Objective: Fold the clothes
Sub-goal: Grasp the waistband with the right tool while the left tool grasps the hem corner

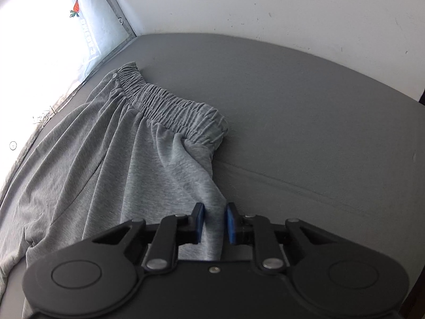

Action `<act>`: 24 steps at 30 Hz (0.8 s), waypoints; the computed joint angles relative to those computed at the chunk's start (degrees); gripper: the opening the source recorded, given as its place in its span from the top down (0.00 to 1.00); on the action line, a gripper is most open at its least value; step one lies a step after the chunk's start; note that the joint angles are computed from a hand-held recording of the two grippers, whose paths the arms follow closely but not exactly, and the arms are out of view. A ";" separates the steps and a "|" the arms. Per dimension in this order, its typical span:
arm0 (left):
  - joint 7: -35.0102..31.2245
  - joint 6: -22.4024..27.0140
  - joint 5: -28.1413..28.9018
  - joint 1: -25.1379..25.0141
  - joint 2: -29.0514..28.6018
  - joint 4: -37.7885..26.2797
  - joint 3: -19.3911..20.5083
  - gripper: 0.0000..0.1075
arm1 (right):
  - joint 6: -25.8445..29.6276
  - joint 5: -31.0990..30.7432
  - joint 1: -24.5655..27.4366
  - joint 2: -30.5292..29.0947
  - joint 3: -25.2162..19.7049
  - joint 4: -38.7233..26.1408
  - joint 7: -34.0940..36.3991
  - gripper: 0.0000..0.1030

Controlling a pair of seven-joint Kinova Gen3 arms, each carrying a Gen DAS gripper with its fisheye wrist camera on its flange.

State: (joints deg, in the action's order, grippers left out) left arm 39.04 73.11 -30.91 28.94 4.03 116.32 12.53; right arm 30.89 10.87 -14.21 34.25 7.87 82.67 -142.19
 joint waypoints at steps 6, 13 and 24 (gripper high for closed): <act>-0.34 -1.42 -1.17 -1.42 -1.30 0.91 -0.75 0.66 | -0.28 1.02 -0.74 0.37 0.26 -0.01 0.25 0.76; -3.11 -3.15 -3.26 -3.93 -0.26 0.58 -1.99 0.97 | 0.27 -1.13 1.75 1.67 -2.49 -3.27 4.66 0.98; 6.78 1.56 -13.20 -3.37 -6.49 0.14 1.87 0.99 | -13.47 -2.65 1.41 -6.01 0.00 3.89 2.41 0.99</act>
State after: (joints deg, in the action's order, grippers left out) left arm 45.82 74.67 -44.11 25.57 -2.47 116.46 14.39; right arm 17.42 8.22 -12.80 28.23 7.88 86.56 -139.78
